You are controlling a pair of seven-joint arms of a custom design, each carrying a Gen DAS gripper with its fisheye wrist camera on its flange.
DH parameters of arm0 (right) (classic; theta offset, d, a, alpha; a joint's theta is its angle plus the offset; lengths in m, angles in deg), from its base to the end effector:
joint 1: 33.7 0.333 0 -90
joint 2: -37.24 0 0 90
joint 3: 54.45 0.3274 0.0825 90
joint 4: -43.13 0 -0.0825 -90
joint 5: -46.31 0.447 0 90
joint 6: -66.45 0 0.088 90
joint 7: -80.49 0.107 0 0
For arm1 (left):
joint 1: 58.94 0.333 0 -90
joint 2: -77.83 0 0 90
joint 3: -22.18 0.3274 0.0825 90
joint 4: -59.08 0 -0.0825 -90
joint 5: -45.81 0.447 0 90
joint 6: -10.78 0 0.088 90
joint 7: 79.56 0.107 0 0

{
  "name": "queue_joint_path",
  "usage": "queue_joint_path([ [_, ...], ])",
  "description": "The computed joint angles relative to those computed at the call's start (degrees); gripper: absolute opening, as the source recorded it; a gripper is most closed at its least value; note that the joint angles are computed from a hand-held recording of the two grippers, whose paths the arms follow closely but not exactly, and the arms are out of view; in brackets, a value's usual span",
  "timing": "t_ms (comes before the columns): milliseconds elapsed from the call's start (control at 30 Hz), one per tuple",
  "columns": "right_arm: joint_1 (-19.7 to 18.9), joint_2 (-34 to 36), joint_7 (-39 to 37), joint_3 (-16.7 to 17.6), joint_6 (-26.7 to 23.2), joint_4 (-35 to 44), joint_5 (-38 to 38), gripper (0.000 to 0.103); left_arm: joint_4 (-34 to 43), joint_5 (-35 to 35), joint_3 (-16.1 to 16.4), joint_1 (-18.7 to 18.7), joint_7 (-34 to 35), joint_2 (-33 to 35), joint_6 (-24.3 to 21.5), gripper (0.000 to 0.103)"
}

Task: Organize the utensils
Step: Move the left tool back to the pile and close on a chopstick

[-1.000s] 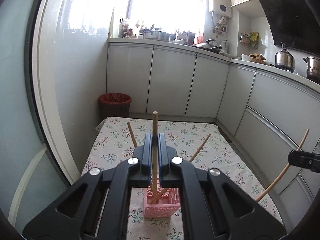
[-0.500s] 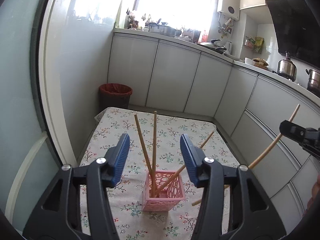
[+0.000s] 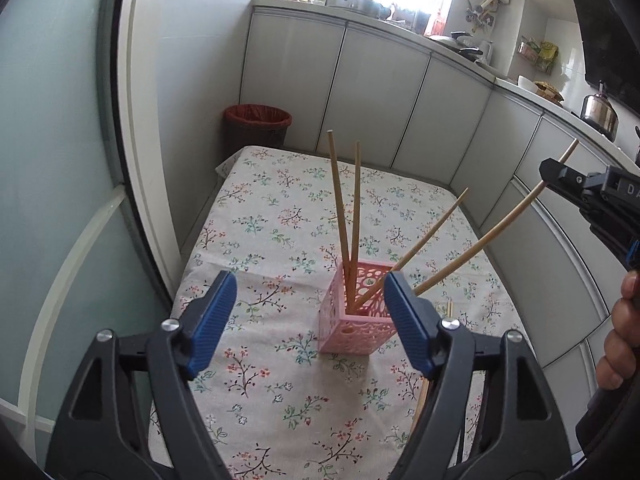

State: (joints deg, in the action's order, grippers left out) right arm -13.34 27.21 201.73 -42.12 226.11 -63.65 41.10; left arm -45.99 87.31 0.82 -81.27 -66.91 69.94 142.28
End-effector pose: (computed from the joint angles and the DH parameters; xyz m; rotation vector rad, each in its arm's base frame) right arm 0.5083 0.3461 0.7257 -1.5419 1.3798 -0.4075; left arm 0.4538 -0.4331 0.6558 -1.9212 1.4983 -0.9475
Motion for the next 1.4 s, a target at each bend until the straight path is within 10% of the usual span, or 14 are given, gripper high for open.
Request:
queue_joint_path([
  [433,2.46,4.02,-2.38,-2.01,-3.48,1.75,5.07,0.009,0.12,-5.84,0.77,-0.29,3.58,0.68,-0.72,0.079],
  [567,2.69,2.7,-4.01,-2.5,-2.48,0.61,7.47,0.042,0.13,-7.49,0.94,-0.52,4.76,0.76,0.01,0.079],
  [800,1.38,-3.3,-6.58,-2.01,-3.57,-3.35,7.13,0.059,1.0,-11.72,1.05,-1.39,8.11,1.99,0.81,0.08],
  [1400,-4.52,-16.76,-11.12,-1.73,-31.12,-15.59,4.81,0.072,11.11,-21.79,0.97,-6.76,20.27,13.28,-5.94,0.08],
])
